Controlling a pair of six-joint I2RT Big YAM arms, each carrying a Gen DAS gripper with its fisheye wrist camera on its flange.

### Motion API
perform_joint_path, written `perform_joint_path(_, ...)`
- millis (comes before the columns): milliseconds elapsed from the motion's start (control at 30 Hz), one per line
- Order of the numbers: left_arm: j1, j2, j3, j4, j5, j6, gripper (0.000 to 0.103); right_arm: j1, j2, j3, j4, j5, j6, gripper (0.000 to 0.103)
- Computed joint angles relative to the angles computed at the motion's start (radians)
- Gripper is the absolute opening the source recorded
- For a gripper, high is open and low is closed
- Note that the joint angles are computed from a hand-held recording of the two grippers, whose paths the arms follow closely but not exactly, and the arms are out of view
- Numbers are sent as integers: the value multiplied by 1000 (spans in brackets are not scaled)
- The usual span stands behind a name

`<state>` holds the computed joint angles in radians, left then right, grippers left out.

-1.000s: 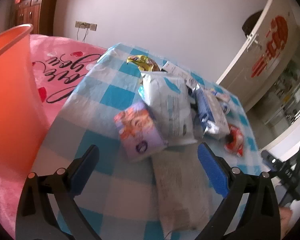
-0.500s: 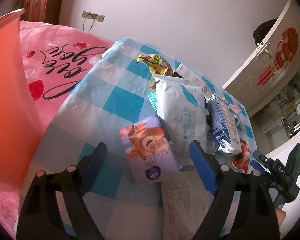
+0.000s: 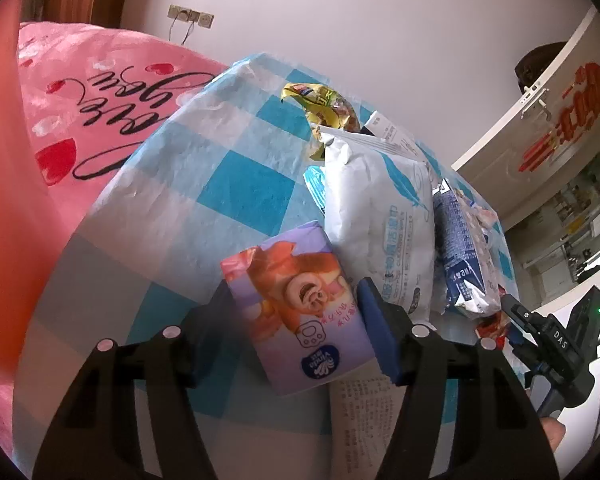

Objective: Collect trash
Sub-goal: 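Grasp the purple tissue pack with left tool while right tool grasps red snack bag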

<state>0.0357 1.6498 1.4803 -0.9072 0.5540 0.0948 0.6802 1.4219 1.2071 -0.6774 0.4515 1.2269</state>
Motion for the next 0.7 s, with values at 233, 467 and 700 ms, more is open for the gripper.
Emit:
perform_joint_path(233,-6,-31,-29,25,-34,11,62,10,25,25,-29,29,-24,47)
perform_joint_path(467,-2,-91,-76,65,-30,42,62,39,29,34,-51,60,-32,45)
perform_joint_path(700,8,-151,-116,61,15,81,62,83,29,49,-101,96,-24,40)
